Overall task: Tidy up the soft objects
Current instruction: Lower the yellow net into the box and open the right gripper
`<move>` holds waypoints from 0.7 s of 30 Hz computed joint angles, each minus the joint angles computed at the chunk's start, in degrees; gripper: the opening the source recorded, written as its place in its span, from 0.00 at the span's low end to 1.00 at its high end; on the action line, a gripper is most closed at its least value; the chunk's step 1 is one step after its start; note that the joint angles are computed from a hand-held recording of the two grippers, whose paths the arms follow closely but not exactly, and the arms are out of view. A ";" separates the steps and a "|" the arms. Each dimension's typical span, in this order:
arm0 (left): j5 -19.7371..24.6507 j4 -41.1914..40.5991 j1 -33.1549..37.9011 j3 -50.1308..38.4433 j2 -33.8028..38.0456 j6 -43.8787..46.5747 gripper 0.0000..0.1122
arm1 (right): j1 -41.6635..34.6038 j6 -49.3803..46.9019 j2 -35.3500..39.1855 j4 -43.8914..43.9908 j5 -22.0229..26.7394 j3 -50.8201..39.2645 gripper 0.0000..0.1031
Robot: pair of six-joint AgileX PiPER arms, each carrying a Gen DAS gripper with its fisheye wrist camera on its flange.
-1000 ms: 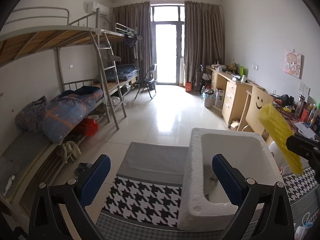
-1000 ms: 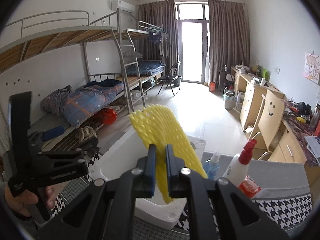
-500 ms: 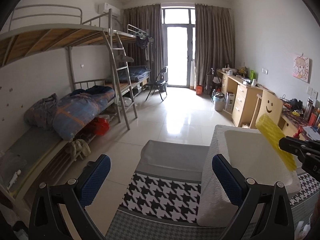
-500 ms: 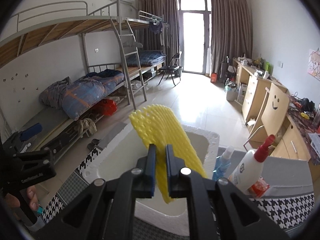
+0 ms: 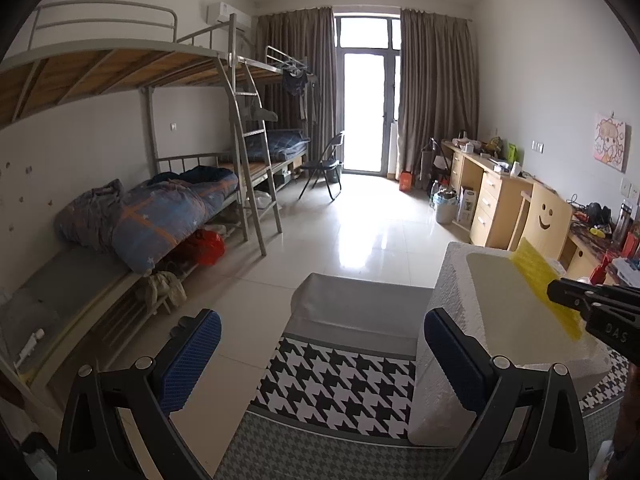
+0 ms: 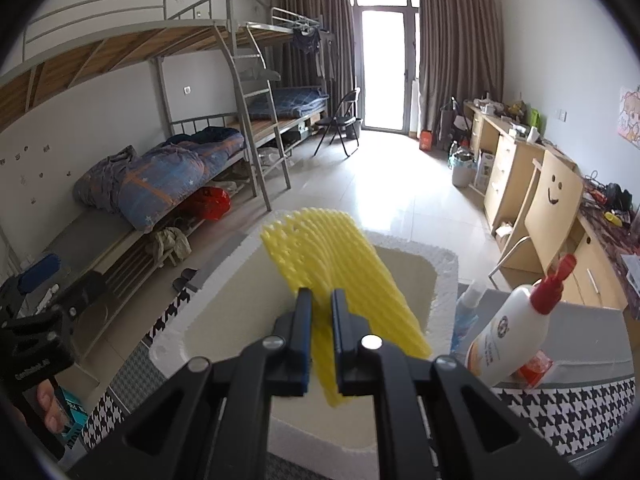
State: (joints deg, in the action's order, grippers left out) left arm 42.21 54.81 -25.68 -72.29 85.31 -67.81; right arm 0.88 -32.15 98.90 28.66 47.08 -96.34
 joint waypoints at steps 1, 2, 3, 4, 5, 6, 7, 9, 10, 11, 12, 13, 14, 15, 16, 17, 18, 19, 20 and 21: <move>-0.29 0.28 0.06 0.59 -0.31 -0.13 0.91 | 0.10 0.16 0.19 -0.20 0.17 -0.11 0.12; -0.47 0.62 0.04 1.05 -0.56 -0.38 0.91 | 0.14 0.32 0.37 -0.34 0.23 -0.15 0.12; -0.78 0.88 0.14 1.45 -0.79 -0.58 0.91 | 0.08 0.43 0.54 -0.42 0.34 -0.20 0.12; -0.86 1.05 0.03 1.79 -1.04 -0.86 0.91 | 0.08 0.63 0.90 -0.53 0.69 -0.58 0.12; -1.19 1.07 0.14 2.28 -1.43 -1.06 0.91 | 0.02 0.75 1.37 -0.51 1.28 -1.07 0.12; -1.35 1.11 0.19 2.53 -1.64 -1.19 0.91 | -0.03 0.97 1.87 -0.62 1.97 -1.67 0.15; -1.43 1.29 0.25 2.92 -1.97 -1.41 0.91 | -0.05 1.42 2.38 -0.80 2.58 -2.29 0.17; -1.23 1.55 0.16 3.10 -2.15 -1.82 0.91 | 0.08 2.47 3.37 -1.24 3.94 -3.66 0.31; -1.22 1.56 0.10 3.03 -2.01 -1.90 0.91 | 0.03 2.73 3.65 -1.37 4.54 -4.08 0.36; -1.33 1.45 0.15 3.14 -2.10 -1.74 0.91 | 0.09 3.32 3.87 -1.95 4.95 -4.44 0.47; -1.30 1.43 0.16 3.17 -2.16 -1.69 0.91 | 0.14 3.58 3.80 -2.26 4.93 -4.35 0.56; -1.38 1.48 0.19 3.24 -2.20 -1.69 0.91 | 0.03 3.41 3.43 -2.06 4.35 -3.83 0.59; -1.42 1.36 0.26 3.28 -2.24 -1.43 0.91 | 0.11 3.43 2.98 -1.98 3.81 -3.28 0.62; -1.44 1.22 0.31 3.44 -2.40 -1.07 0.91 | 0.17 3.24 2.55 -1.89 3.48 -2.73 0.65; -1.38 1.20 0.18 3.43 -2.42 -1.07 0.91 | 0.11 2.86 2.22 -1.68 3.44 -2.42 0.65; -1.40 1.21 0.14 3.66 -2.65 -1.11 0.91 | -0.08 2.30 1.76 -1.09 3.30 -1.98 0.65; -1.35 1.36 0.02 3.96 -2.92 -1.30 0.91 | -0.20 1.94 1.50 -0.55 3.26 -1.85 0.66; -1.53 1.32 0.07 4.06 -3.03 -1.16 0.91 | -0.58 1.13 0.83 0.35 3.28 -1.29 0.66; -1.35 1.48 -0.16 4.14 -3.10 -1.39 0.91 | -0.87 0.52 0.60 0.90 3.18 -1.10 0.69; -1.24 1.71 -0.35 4.38 -3.25 -1.78 0.91 | -0.97 -0.06 -0.04 1.42 2.68 -0.42 0.72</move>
State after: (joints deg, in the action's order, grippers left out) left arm 40.98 56.52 -26.03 -67.91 82.06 -69.59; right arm -0.08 -32.21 98.87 30.08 49.76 -96.75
